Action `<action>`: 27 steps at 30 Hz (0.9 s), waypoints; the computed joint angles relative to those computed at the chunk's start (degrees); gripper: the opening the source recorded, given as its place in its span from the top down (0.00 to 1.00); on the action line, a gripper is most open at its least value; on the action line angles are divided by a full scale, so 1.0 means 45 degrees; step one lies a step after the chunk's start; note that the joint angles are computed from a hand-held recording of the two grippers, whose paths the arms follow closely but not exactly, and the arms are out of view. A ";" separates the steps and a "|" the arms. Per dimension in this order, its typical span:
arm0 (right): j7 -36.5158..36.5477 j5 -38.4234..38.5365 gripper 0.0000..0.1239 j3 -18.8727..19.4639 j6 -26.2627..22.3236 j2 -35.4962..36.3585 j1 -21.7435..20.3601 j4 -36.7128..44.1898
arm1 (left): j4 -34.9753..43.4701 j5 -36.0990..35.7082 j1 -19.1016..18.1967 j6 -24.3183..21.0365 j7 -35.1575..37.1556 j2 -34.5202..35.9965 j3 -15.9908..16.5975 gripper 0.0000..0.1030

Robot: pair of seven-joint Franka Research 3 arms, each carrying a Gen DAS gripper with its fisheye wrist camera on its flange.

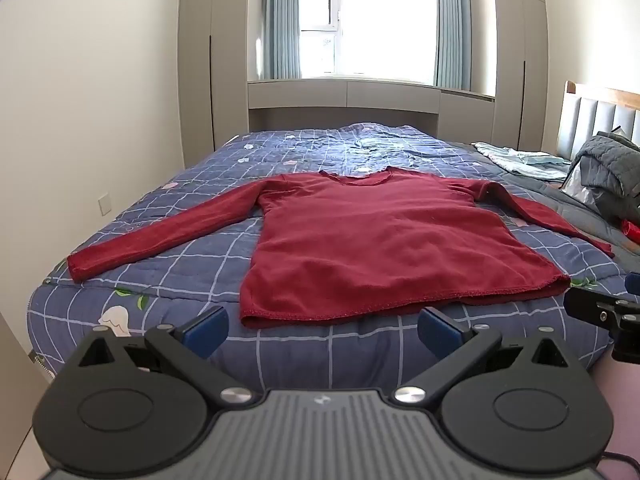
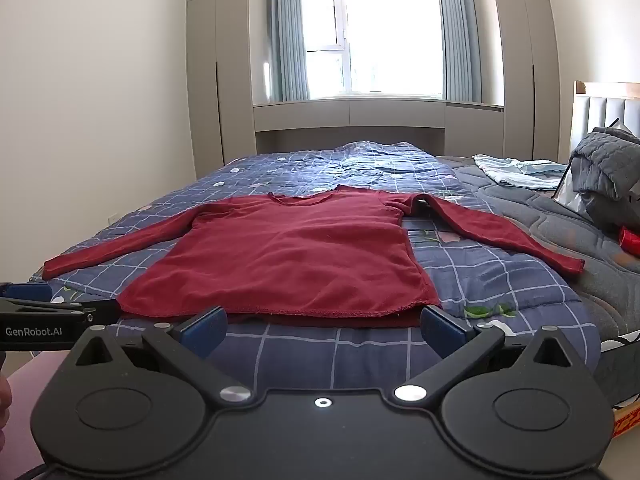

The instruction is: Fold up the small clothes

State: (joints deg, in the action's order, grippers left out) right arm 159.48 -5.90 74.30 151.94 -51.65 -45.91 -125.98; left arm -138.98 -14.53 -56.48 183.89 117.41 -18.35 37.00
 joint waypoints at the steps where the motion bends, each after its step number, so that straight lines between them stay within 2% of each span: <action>1: -0.0013 0.0001 0.17 -0.0003 -0.0014 0.0036 0.0010 0.0005 | 0.0004 0.0001 0.0047 -0.0010 -0.0017 0.0012 -0.0042 0.00; 27: 0.0048 -0.0082 0.17 -0.0002 -0.0018 0.0059 0.0022 0.0002 | 0.0029 -0.0384 0.0172 -0.0073 0.0261 0.0026 -0.0221 0.00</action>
